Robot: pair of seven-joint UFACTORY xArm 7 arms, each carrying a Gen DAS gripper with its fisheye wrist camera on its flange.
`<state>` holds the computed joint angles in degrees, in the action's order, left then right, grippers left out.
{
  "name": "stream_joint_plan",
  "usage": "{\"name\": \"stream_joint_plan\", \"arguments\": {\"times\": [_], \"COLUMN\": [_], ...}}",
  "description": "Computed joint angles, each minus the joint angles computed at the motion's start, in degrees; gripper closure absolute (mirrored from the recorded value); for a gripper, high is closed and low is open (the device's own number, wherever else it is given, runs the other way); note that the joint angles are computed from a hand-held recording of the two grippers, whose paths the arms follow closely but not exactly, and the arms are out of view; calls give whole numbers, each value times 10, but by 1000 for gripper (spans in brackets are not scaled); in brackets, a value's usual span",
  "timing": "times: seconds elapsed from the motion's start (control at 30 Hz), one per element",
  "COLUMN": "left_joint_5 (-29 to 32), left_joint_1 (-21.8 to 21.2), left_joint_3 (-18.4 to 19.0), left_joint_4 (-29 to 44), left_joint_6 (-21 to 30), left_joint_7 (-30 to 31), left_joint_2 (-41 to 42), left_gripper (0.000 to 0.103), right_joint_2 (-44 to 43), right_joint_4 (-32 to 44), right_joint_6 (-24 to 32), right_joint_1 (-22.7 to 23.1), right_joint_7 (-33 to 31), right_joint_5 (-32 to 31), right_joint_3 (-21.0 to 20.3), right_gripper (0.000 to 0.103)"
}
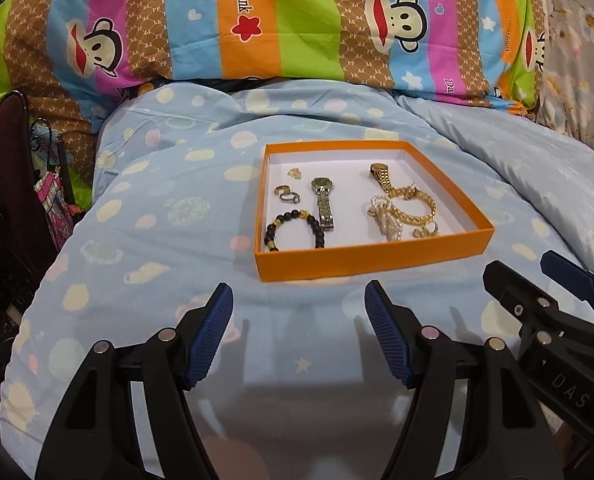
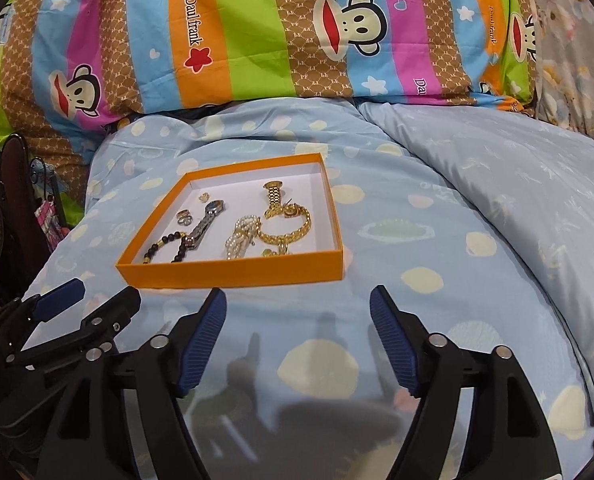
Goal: Organize jewelry
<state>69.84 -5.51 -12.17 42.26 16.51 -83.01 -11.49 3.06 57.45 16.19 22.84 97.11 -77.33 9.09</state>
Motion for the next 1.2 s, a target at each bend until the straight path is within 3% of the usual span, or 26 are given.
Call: {"name": "stream_joint_plan", "arguments": {"times": [0.33, 1.2], "left_joint_5": [-81, -123], "left_joint_1": [1, -4], "left_joint_3": [7, 5], "left_joint_4": [-5, 6], "left_joint_6": [-1, 24], "left_joint_7": [57, 93], "left_joint_2": [9, 24], "left_gripper": [33, 33], "right_joint_2": [5, 17], "right_joint_4": [-2, 5], "right_joint_6": [18, 20], "right_joint_1": [7, 20], "right_joint_7": [-60, -105], "right_joint_5": [66, 113], "right_joint_3": [5, -8], "right_gripper": [22, 21]}}
